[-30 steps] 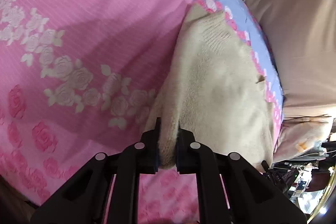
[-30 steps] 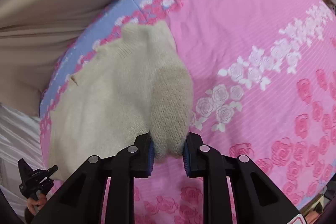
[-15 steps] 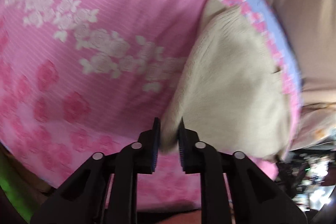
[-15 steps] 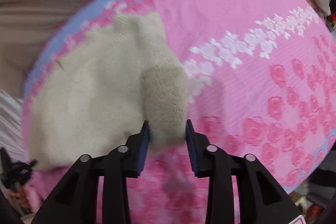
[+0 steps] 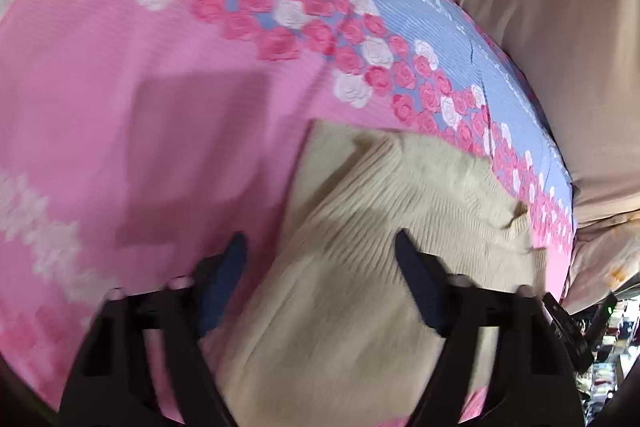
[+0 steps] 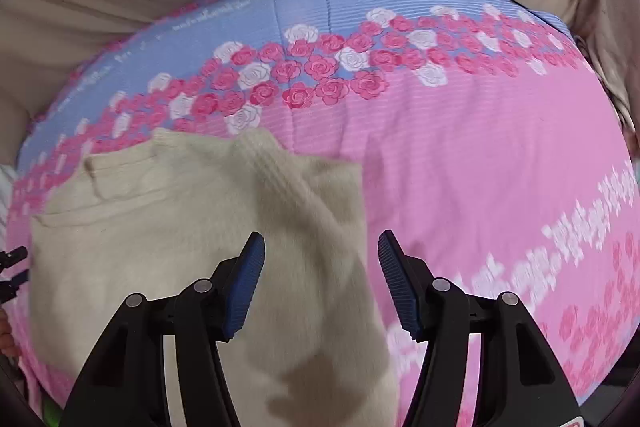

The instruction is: Fold small clothes

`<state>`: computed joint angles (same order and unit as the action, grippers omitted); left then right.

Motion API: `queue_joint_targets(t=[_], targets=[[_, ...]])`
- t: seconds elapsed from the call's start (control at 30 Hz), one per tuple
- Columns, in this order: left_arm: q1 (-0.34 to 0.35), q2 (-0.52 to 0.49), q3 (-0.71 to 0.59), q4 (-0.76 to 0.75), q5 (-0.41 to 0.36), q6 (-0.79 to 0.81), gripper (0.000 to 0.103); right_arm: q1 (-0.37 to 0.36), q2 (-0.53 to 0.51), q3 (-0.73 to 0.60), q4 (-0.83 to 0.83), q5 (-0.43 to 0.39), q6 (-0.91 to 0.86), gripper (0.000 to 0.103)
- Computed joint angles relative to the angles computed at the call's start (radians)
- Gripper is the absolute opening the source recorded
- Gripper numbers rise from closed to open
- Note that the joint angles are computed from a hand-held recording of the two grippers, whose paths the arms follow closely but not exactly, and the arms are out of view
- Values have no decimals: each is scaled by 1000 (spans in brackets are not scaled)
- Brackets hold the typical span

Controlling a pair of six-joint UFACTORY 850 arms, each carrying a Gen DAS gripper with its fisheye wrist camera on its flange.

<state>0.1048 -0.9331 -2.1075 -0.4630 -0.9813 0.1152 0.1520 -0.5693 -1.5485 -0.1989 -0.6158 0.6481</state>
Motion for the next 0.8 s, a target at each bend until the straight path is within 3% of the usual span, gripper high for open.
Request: queue_joint_targets(t=[0.03, 0.07, 0.13, 0.27, 0.33, 0.4, 0.47, 0.53, 0.57, 0.63, 0.67, 0.7, 0.73, 0.77, 0.8], targets=[[-10, -24, -29, 17, -13, 3, 18, -5, -31, -28, 38, -14, -42, 15], [-14, -33, -43, 22, -29, 8, 5, -15, -50, -44, 118, -26, -116, 6], [-2, 29, 30, -50, 13, 58, 5, -17, -13, -7, 174, 29, -166, 6], [41, 150, 129, -218, 60, 178, 5, -14, 186, 157, 145, 234, -106, 6], [44, 159, 116, -202, 88, 152, 5, -19, 225, 184, 50, 271, 12, 6], [22, 98, 28, -95, 69, 80, 5, -33, 180, 142, 62, 232, 12, 8], [2, 18, -59, -9, 14, 17, 6, -43, 64, 50, 132, 110, -59, 12], [-20, -40, -103, 74, 11, -25, 7, -45, -34, -12, 126, 5, -32, 13], [-30, -39, -86, 136, 19, -51, 8, -46, -33, -6, 134, 7, -24, 13], [-33, 12, -6, 134, 55, -51, 6, -28, 53, 81, 97, 126, 56, 16], [-26, 52, 52, 72, 88, -3, 9, -17, 87, 112, 56, 161, 99, 31], [-25, 83, 94, 53, 114, 30, 12, -5, 114, 135, 2, 180, 145, 53], [-31, 104, 119, 75, 142, 37, 23, 7, 125, 142, -59, 178, 176, 58], [-37, 105, 116, 105, 153, 30, 44, 12, 117, 129, -80, 159, 165, 58], [-43, 92, 97, 126, 152, 23, 54, 13, 101, 109, -91, 136, 148, 58]])
